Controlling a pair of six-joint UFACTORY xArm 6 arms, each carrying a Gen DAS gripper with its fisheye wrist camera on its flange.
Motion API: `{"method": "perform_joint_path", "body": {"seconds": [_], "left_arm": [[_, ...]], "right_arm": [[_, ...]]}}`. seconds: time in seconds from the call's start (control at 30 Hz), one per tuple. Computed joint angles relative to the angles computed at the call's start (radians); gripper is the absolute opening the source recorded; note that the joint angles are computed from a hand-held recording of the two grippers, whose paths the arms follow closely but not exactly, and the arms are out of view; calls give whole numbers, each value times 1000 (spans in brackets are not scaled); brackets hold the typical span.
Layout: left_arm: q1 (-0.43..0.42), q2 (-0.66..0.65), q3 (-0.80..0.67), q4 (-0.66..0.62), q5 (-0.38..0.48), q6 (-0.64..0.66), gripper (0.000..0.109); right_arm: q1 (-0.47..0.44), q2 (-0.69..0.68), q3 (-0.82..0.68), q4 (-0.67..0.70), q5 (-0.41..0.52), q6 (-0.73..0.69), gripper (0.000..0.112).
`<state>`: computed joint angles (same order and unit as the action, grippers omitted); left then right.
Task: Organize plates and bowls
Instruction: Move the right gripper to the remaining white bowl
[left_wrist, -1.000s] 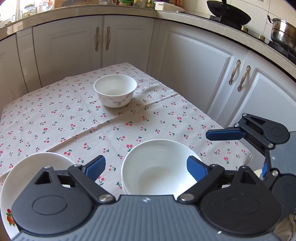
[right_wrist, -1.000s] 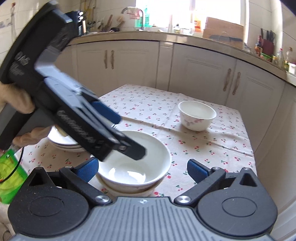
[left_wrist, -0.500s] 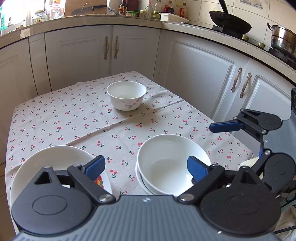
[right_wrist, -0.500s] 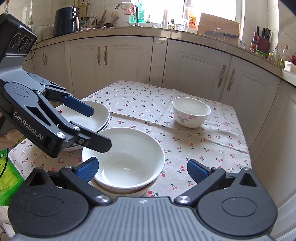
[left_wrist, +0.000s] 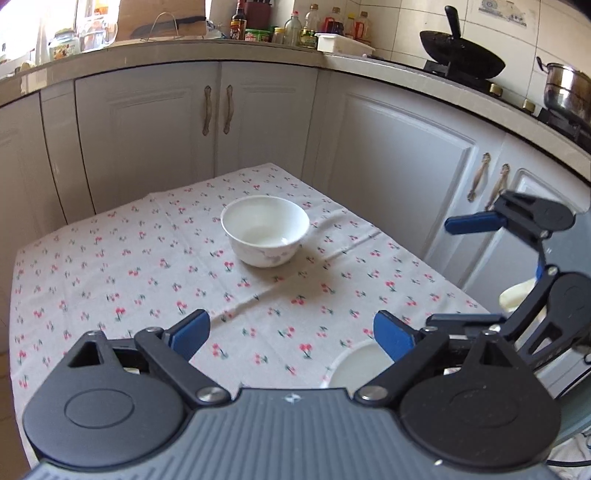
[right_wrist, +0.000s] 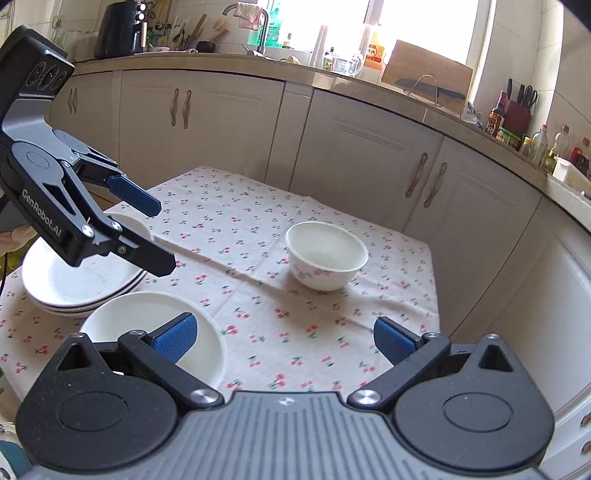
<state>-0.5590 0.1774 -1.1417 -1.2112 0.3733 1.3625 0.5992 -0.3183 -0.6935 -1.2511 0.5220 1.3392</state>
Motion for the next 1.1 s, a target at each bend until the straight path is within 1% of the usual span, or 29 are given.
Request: {"method": "perform_joint_path", "body": {"seconds": [0.1, 0.2, 0.3, 0.47, 0.63, 0.73, 0.83, 0.87, 0.97, 1.1], "left_arm": [[-6, 61, -71, 36, -6, -24, 95], [-24, 130, -142, 64, -47, -36, 95], [-29, 207, -226, 137, -45, -117, 95], [-40, 307, -326, 238, -50, -232, 95], [-55, 382, -388, 305, -99, -279, 95], [-69, 414, -414, 298, -140, -248, 95], [-75, 446, -444, 318, -148, -267, 95], [-76, 455, -453, 318, -148, -269, 95], [-83, 483, -479, 340, -159, -286, 93], [-94, 525, -520, 371, -179, -295, 92]], "right_arm": [[-53, 19, -26, 35, -23, -77, 103], [-111, 41, -48, 71, -70, -146, 103], [-170, 78, -72, 113, -129, -205, 103], [-251, 155, -113, 223, -223, -327, 103], [-316, 237, -150, 424, -322, -523, 103], [-338, 297, -183, 606, -358, -680, 103], [-353, 354, -222, 740, -372, -804, 101], [-354, 371, -235, 801, -372, -858, 98], [-354, 424, -278, 1040, -374, -1060, 95], [-354, 486, -345, 1269, -365, -1244, 94]]}}
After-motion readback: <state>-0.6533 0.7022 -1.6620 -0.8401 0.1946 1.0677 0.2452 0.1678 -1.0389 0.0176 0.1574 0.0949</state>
